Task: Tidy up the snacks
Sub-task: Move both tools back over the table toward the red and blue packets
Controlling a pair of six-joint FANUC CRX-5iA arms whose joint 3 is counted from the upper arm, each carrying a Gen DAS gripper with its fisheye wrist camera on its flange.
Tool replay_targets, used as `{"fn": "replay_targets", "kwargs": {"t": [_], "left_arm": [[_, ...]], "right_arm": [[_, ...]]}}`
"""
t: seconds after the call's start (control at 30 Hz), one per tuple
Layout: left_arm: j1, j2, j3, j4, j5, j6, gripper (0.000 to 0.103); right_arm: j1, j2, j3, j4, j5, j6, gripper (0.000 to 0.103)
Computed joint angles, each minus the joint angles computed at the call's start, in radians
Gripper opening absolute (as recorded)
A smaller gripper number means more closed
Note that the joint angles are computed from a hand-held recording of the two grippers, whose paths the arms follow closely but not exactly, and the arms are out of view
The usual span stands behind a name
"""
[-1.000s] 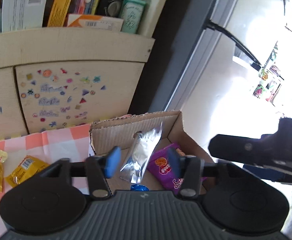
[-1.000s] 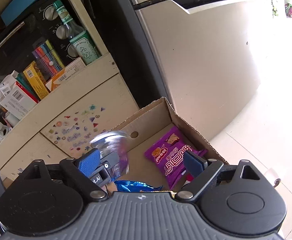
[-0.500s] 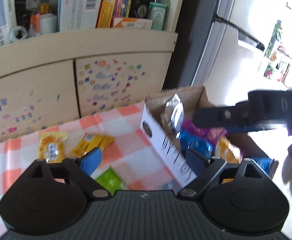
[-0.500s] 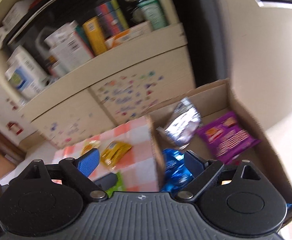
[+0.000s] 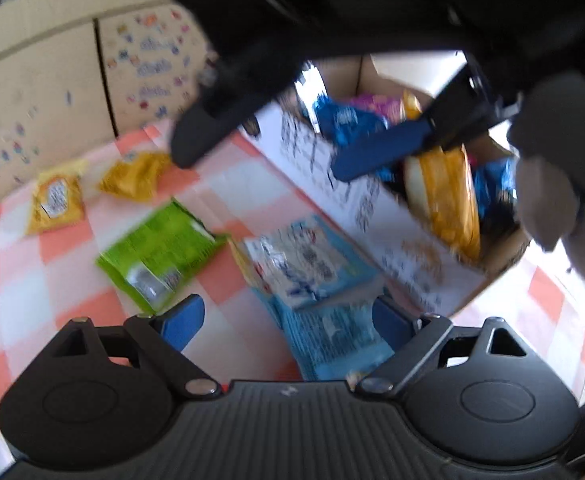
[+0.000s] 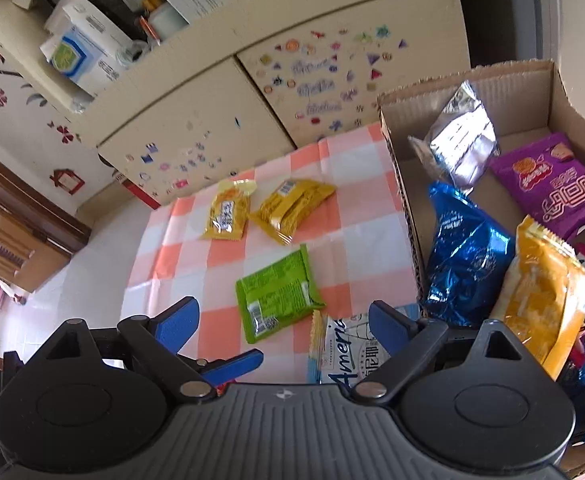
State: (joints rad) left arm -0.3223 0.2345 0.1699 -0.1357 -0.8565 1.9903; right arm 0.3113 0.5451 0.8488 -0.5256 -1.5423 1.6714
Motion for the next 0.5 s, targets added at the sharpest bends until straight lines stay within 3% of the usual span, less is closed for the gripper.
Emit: {"fn": "replay_targets", "kwargs": {"t": [0.27, 0.5], "left_arm": [[0.022, -0.034, -0.070, 0.011, 0.018, 0.025, 0.098], [0.036, -0.067, -0.085, -0.072, -0.046, 0.084, 0.099]], "right_arm": [[0.041, 0.005, -0.029, 0.072, 0.003, -0.034, 0.100], [0.077, 0.009, -0.054, 0.129, 0.014, -0.059, 0.101]]}}
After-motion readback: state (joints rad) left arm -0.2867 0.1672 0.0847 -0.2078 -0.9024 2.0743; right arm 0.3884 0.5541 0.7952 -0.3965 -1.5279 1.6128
